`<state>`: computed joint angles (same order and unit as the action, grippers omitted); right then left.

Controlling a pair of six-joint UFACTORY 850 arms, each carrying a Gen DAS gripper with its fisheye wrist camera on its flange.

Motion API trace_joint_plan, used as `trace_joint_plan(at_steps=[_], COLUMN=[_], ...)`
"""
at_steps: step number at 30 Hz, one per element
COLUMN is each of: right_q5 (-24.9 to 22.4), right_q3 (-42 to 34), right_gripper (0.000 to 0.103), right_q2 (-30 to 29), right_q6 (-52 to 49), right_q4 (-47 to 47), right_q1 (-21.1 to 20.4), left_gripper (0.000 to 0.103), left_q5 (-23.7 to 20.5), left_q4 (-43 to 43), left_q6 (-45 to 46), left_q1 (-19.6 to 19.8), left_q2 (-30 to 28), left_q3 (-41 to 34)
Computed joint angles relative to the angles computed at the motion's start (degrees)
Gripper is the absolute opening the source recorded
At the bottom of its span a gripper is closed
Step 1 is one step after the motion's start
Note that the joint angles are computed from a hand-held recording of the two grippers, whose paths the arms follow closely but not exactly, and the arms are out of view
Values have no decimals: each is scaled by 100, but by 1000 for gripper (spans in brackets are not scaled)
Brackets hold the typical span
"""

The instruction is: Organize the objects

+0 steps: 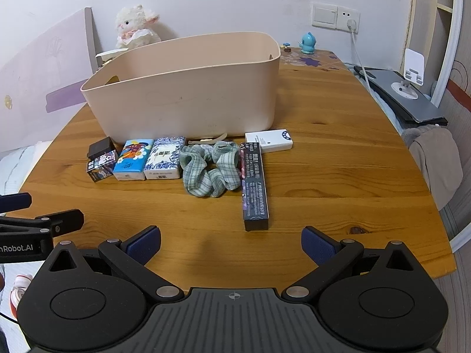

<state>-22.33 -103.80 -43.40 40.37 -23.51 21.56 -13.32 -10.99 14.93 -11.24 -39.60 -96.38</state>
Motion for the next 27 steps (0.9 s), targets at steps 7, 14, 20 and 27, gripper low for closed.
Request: trace_joint_plan(at_steps=[7,14,20,27], right_q5=[-20,-112,-301,-615], right_q3=[-206,-498,-878,-1444], right_gripper=[103,103,100,96], right_q2=[-157,-370,-639,-1038], right_q6=[-177,-293,-396,-822], right_q4=[170,247,214,612], right_q1=[-39,-109,-166,-235], left_gripper=[103,103,103,103], left_q5=[-179,-310,-460,-669], left_q4=[423,911,1274,1389], left_q6=[-553,-1163,-1592,-1797], left_q1=[17,34,64,143], left_q2=[-231,-545,-896,-1355], left_q3=[-339,-800,-1315,-2019])
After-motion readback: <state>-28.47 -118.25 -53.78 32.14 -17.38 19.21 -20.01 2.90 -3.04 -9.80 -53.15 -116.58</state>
